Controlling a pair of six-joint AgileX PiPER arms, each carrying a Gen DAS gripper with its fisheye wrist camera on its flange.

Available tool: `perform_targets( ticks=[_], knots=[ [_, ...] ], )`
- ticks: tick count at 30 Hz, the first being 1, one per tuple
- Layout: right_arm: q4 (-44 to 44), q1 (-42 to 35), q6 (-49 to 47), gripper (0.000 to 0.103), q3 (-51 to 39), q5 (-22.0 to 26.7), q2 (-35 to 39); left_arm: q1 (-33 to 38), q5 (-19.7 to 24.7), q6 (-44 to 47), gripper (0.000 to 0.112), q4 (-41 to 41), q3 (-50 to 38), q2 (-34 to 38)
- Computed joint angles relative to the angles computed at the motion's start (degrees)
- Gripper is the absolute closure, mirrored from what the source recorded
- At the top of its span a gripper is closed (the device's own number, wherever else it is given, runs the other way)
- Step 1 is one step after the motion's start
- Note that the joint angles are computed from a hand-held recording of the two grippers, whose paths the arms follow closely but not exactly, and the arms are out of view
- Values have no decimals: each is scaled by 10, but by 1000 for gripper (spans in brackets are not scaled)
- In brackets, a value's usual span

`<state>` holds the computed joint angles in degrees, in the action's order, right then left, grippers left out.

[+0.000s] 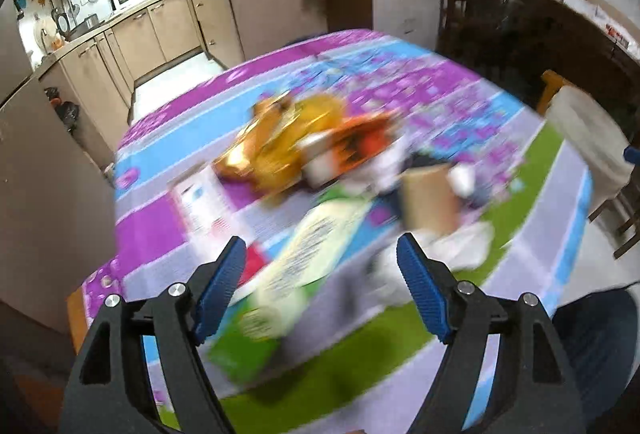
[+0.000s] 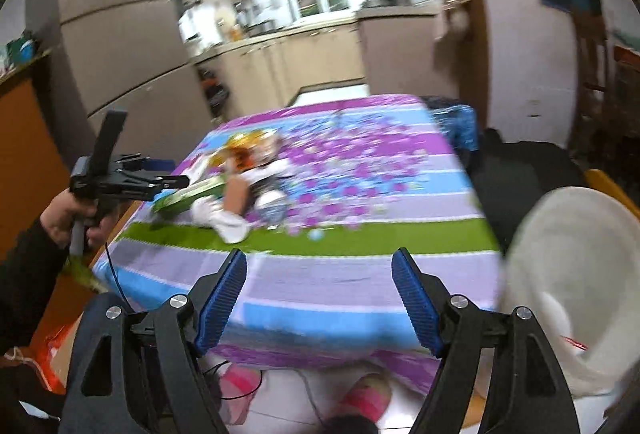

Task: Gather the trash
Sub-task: 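Grasp the green ointment box with left tool while right tool grasps the orange sponge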

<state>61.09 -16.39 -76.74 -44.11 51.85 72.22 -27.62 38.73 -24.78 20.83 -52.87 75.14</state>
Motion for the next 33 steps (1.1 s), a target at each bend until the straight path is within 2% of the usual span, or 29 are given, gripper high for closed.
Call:
perform_targets(
  ticks=[3, 7, 10, 14, 17, 19, 21, 23, 26, 29, 33],
  knots=[
    [-8, 84, 22, 28, 5, -44, 4, 29, -28, 94, 38, -56, 19, 9],
    [-25, 160, 51, 28, -7, -78, 25, 45, -55, 128, 43, -66, 27, 38],
    [-27, 188, 53, 28, -11, -90, 37, 64, -67, 164, 53, -93, 24, 63],
    [-29, 217, 48, 28, -23, -93, 57, 56, -75, 156, 67, -75, 32, 68],
    [-30, 246, 62, 29, -45, -105, 87, 36, -82, 109, 71, -38, 44, 62],
    [-24, 263, 88, 34, -62, -113, 108, 20, -80, 78, 73, -26, 50, 53],
    [-7, 276, 112, 48, -85, -120, 138, 3, -72, 27, 76, -2, 59, 44],
    [2, 295, 136, 55, -106, -137, 164, -2, -73, 6, 78, -4, 66, 33],
    [5, 326, 192, 55, -145, -173, 204, -4, -80, -32, 79, -2, 82, 10],
    [-58, 363, 299, 55, -197, -223, 250, 4, -94, -51, 79, -9, 100, -7],
    [-157, 401, 409, 55, -247, -257, 295, 9, -103, -75, 79, 1, 110, -5]
  ],
)
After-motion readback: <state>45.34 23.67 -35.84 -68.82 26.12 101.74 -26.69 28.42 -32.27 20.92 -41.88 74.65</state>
